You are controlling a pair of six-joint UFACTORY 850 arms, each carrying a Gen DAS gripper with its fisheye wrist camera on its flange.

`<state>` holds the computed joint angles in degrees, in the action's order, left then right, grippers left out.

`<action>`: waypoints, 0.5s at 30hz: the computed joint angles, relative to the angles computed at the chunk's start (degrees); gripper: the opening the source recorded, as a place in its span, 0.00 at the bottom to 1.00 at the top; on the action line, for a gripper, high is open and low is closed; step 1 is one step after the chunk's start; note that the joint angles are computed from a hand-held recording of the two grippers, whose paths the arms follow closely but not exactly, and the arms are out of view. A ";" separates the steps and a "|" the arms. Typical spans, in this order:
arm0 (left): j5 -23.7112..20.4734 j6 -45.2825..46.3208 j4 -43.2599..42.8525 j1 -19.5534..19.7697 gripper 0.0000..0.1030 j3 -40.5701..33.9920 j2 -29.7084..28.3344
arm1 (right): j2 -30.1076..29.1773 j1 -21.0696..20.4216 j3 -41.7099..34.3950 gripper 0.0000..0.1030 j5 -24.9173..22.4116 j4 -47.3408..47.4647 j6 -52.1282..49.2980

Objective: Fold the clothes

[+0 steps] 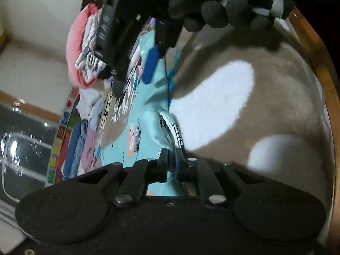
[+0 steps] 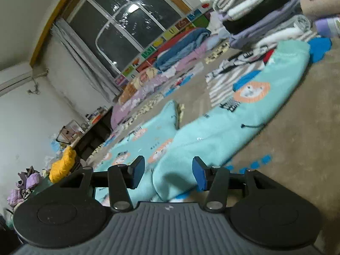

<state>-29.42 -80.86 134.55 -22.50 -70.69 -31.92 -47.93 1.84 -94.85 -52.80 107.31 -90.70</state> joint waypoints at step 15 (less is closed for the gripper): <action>0.74 -11.22 -5.21 0.13 0.09 5.95 5.51 | 4.54 2.68 1.96 0.40 12.76 -19.57 -2.97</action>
